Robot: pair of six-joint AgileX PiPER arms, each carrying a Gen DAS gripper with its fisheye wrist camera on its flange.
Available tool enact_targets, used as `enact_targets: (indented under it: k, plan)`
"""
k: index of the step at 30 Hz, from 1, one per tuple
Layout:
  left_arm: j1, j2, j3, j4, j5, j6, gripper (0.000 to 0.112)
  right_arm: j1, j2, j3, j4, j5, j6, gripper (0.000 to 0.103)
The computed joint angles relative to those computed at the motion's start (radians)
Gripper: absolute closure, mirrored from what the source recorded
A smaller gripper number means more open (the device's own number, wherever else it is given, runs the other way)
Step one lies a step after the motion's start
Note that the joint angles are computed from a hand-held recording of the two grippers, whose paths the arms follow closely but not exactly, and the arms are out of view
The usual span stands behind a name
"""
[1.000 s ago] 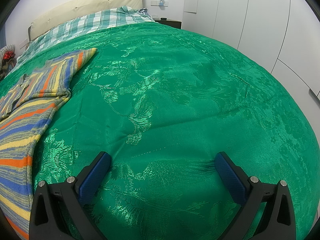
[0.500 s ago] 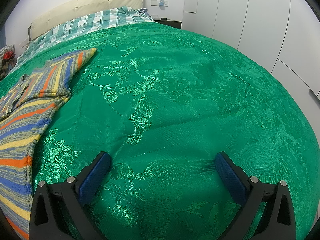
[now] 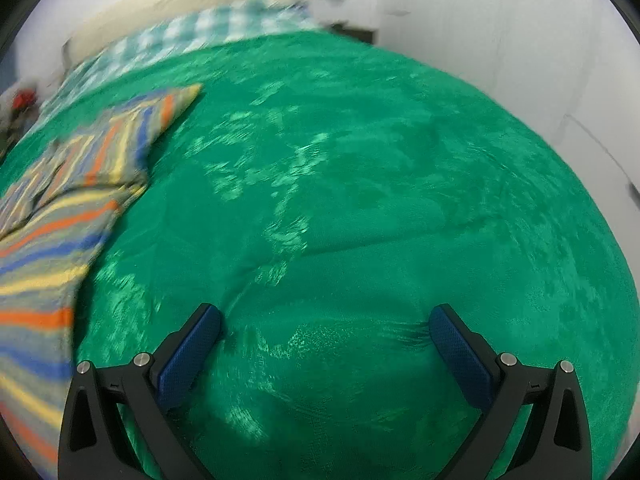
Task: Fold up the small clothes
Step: 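Grasp the sweater's ribbed hem with both grippers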
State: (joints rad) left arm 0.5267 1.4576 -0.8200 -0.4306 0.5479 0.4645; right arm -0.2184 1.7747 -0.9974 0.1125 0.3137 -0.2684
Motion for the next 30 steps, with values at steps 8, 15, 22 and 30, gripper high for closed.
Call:
enact_targets:
  k: [8,15,22,30]
  plan:
    - [-0.172,-0.345,0.168,-0.006,0.332,0.109,0.014,-0.184,-0.282,0.057,0.491,0.694,-0.575,0.005]
    - [-0.624,-0.350,0.211,0.492,0.296,-0.426,0.023,0.053,-0.335,0.220,0.222,0.657,-0.404,0.030]
    - [-0.399,-0.333,0.220,0.292,0.346,-0.275,0.022,-0.049,-0.312,0.245,0.342,0.749,-0.494,0.033]
    - [-0.114,-0.301,0.162,0.055,0.546,0.024,0.108,-0.044,-0.206,0.219,0.383,0.852,-0.535,0.096]
